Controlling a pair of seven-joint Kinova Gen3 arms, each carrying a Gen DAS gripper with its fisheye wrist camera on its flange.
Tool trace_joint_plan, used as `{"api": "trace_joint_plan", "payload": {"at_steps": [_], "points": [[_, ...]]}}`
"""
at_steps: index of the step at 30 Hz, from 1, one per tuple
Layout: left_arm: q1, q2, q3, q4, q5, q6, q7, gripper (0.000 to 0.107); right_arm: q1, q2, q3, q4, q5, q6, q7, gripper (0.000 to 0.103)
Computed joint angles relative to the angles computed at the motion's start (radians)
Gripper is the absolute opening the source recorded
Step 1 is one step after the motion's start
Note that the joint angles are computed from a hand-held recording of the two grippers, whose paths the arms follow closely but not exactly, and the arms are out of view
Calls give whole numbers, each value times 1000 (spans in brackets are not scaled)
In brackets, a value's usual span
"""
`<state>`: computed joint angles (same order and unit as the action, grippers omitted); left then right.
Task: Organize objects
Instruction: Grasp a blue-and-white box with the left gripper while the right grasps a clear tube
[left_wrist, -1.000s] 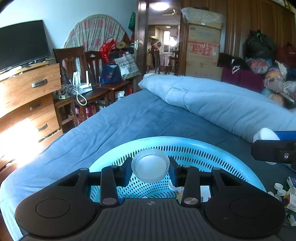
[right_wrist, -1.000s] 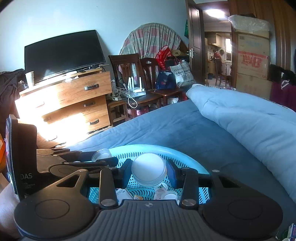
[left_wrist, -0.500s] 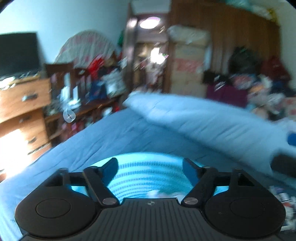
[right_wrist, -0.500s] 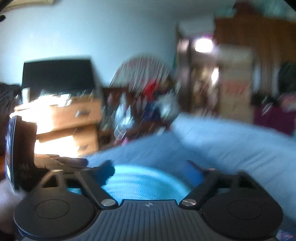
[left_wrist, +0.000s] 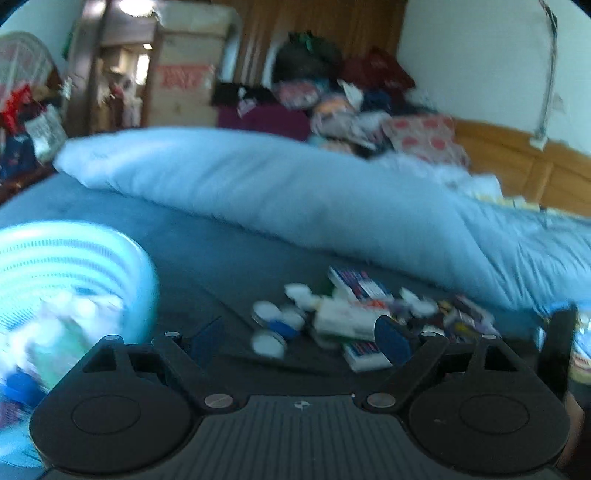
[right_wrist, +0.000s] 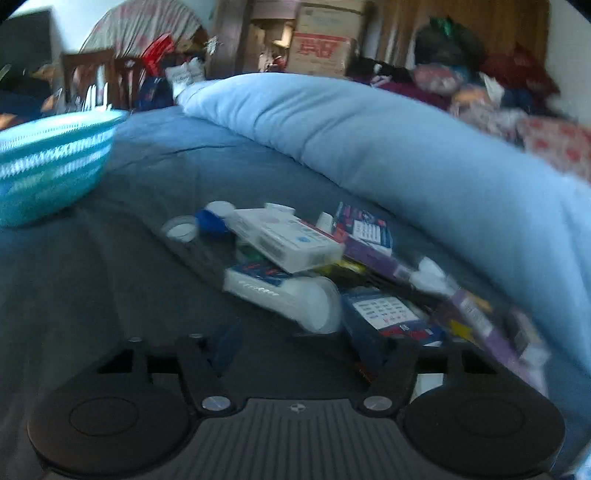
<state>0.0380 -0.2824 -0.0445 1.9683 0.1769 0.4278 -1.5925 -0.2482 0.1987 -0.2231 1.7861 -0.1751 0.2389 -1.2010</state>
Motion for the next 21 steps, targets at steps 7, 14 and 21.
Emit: {"api": "trace_joint_plan", "payload": {"at_steps": [7, 14, 21], "points": [[-1, 94, -14, -8, 163, 19, -153, 88, 235, 142, -231, -105, -240, 13, 285, 58], [80, 220, -70, -36, 370, -12, -438, 88, 559, 48, -468, -21, -524, 126, 495, 13], [66, 390, 15, -77, 481, -111, -493, 88, 764, -36, -572, 134, -699, 126, 619, 14]]}}
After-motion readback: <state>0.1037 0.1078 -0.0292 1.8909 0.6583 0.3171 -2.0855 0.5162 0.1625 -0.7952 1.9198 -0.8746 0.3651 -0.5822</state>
